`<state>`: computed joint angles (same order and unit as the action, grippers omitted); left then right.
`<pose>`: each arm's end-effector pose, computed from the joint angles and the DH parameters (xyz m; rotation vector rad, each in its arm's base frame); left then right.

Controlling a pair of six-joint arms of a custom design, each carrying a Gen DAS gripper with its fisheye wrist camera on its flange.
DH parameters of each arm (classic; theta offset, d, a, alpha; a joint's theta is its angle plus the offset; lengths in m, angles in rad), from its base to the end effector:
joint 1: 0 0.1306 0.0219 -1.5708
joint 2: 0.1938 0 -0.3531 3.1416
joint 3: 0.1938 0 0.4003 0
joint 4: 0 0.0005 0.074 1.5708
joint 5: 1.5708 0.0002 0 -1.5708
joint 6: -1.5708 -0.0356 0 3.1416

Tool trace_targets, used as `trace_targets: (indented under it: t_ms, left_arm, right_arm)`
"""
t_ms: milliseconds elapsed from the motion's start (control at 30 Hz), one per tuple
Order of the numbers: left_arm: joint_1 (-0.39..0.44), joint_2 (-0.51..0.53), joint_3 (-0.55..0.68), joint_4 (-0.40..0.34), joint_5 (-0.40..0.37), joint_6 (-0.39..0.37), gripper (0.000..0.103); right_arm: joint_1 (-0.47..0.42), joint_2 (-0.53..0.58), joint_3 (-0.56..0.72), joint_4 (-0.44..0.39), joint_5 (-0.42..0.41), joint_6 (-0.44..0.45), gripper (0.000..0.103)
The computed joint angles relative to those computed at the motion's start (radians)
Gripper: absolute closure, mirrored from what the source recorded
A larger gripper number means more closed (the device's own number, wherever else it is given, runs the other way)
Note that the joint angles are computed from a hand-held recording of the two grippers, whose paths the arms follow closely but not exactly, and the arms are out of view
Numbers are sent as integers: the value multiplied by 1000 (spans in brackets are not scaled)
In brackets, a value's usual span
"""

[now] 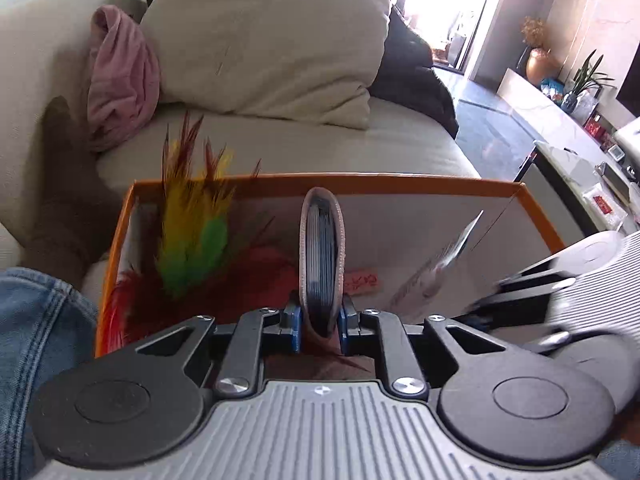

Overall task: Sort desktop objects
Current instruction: 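Open the right tool to drop the lotion tube while the left tool releases the pink card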

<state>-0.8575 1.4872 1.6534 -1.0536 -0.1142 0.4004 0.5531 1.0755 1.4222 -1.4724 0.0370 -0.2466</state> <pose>0.3458 -0.3942 0.4628 0.5157 2.4409 -0.4066 0.2907 0.1773 0.5048 -0.4026 2.6809 0.1926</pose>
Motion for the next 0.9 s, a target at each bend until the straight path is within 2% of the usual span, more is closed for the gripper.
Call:
trace_targets:
  t_ms: [167,333,633,767,867,900]
  left_arm:
    - [13,24,41,-40,34,1,83]
    - [25,34,63,-68,70,11,81]
    - [49,12,60,-52,122,28,81]
    - [56,13,58,-40,137,33,81]
    - [57,9,52,-33,139,36,81]
    - [59,8,51,-32,145,38,81]
  right_arm:
    - [-39,6,33,-97,95,181,72]
    - [-85,68,63,-131,106,342,70]
    - [-99,101,16,-54,139,563,71]
    - [-125,111,26,-43,109,631,71]
    - [-132,101,17,-29,104,715,70]
    - [-133,94,12,-21,98,735,75]
